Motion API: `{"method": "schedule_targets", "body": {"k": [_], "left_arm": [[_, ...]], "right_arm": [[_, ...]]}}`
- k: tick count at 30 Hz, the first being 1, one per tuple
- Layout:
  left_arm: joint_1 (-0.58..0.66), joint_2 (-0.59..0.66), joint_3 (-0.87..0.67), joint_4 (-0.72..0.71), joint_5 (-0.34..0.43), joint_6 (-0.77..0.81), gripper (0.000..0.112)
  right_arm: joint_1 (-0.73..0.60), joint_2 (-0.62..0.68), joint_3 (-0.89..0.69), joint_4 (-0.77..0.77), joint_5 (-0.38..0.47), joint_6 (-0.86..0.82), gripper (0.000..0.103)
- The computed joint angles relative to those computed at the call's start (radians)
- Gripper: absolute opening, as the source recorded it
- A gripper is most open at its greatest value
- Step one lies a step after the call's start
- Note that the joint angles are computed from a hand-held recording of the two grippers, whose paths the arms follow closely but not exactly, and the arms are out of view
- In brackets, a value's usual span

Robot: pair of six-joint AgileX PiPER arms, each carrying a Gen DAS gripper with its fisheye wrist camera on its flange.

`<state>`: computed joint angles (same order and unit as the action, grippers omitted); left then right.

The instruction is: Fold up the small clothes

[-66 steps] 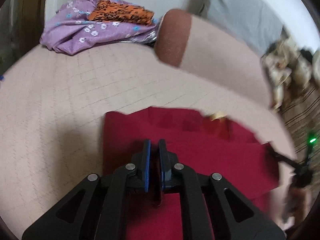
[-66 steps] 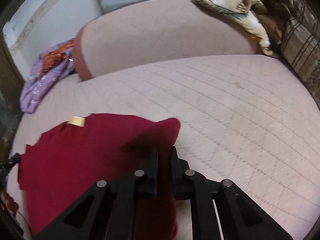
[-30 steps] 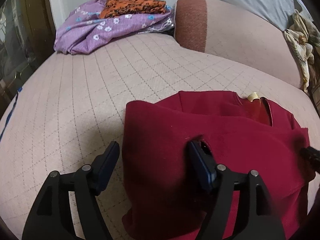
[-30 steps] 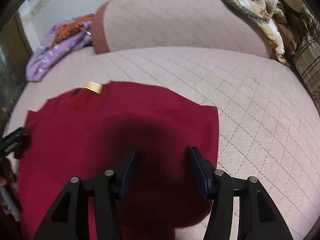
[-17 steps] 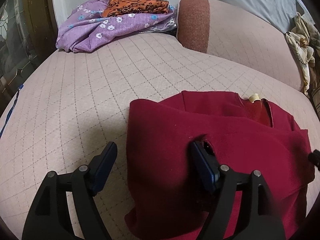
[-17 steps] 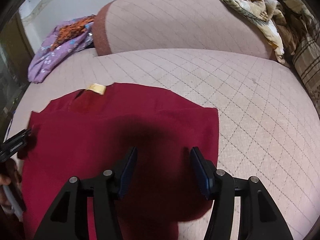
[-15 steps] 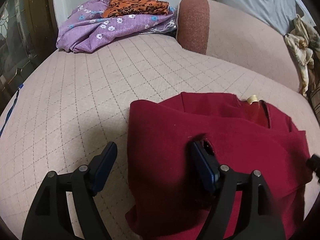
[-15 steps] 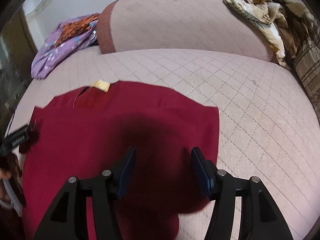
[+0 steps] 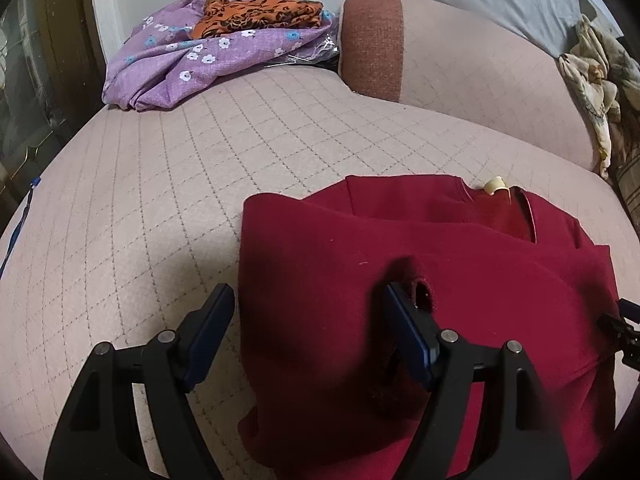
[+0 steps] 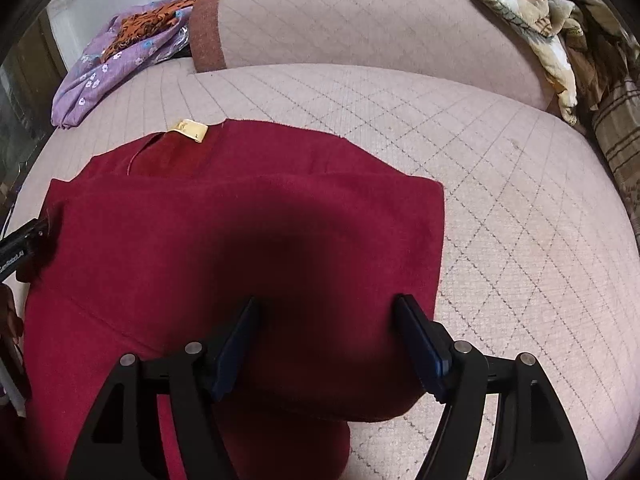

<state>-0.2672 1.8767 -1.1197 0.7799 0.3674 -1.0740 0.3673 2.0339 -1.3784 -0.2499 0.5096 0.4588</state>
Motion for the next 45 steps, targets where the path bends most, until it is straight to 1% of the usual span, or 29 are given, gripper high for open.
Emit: {"method": "schedule_targets", "body": {"k": [2,6,7,9,10,14,16,20,21,23,24,28,31,33,36,39,41,45], "left_arm": [[-0.003,-0.017,0.015,0.018,-0.001,-0.019,0.076],[-0.018,-0.085,0.081,0.054,-0.022,-0.070,0.076],[-0.024,-0.108,0.099,0.038,-0.028,-0.062,0.076],[-0.043,-0.162,0.129,-0.046,-0.032,-0.005,0.076],[-0.054,-0.179,0.136,-0.049,-0.028,-0.009,0.076],[-0.157,-0.317,0.225,0.107,0.027,-0.215,0.076],[-0.205,-0.377,0.266,0.125,0.055,-0.250,0.076],[-0.322,-0.481,0.337,0.164,0.150,-0.320,0.076],[-0.341,-0.502,0.352,0.164,0.164,-0.328,0.076],[-0.389,-0.565,0.393,0.145,0.192,-0.337,0.076],[-0.397,-0.579,0.401,0.134,0.196,-0.332,0.076],[-0.464,-0.677,0.464,0.101,0.251,-0.353,0.076],[-0.484,-0.728,0.502,0.061,0.253,-0.351,0.080],[-0.501,-0.742,0.520,0.044,0.257,-0.345,0.080],[-0.547,-0.755,0.548,0.037,0.287,-0.364,0.080],[-0.570,-0.784,0.592,0.009,0.290,-0.373,0.080],[-0.562,-0.799,0.622,-0.028,0.283,-0.360,0.080],[-0.532,-0.826,0.673,-0.099,0.247,-0.325,0.080]], "right_arm": [[0.012,-0.014,0.014,-0.037,-0.003,0.033,0.073],[0.011,-0.048,0.045,0.021,-0.023,-0.007,0.073],[0.016,-0.049,0.049,0.007,-0.022,0.006,0.073],[0.025,-0.032,0.043,-0.034,-0.013,0.045,0.073],[0.027,-0.032,0.049,-0.042,-0.023,0.061,0.073],[0.030,-0.094,0.108,-0.056,-0.048,0.107,0.073],[0.041,-0.141,0.142,-0.053,-0.064,0.112,0.073],[0.093,-0.267,0.243,-0.187,-0.077,0.282,0.073],[0.103,-0.288,0.261,-0.201,-0.077,0.310,0.073],[0.127,-0.328,0.297,-0.218,-0.074,0.349,0.073],[0.139,-0.344,0.314,-0.231,-0.073,0.367,0.073],[0.192,-0.426,0.393,-0.283,-0.057,0.441,0.073],[0.226,-0.480,0.441,-0.324,-0.044,0.509,0.073],[0.250,-0.524,0.481,-0.349,-0.033,0.553,0.073],[0.282,-0.576,0.534,-0.376,-0.011,0.606,0.073],[0.300,-0.644,0.610,-0.380,-0.006,0.638,0.073],[0.301,-0.695,0.675,-0.360,-0.010,0.639,0.074],[0.265,-0.767,0.790,-0.281,-0.036,0.583,0.074]]}}
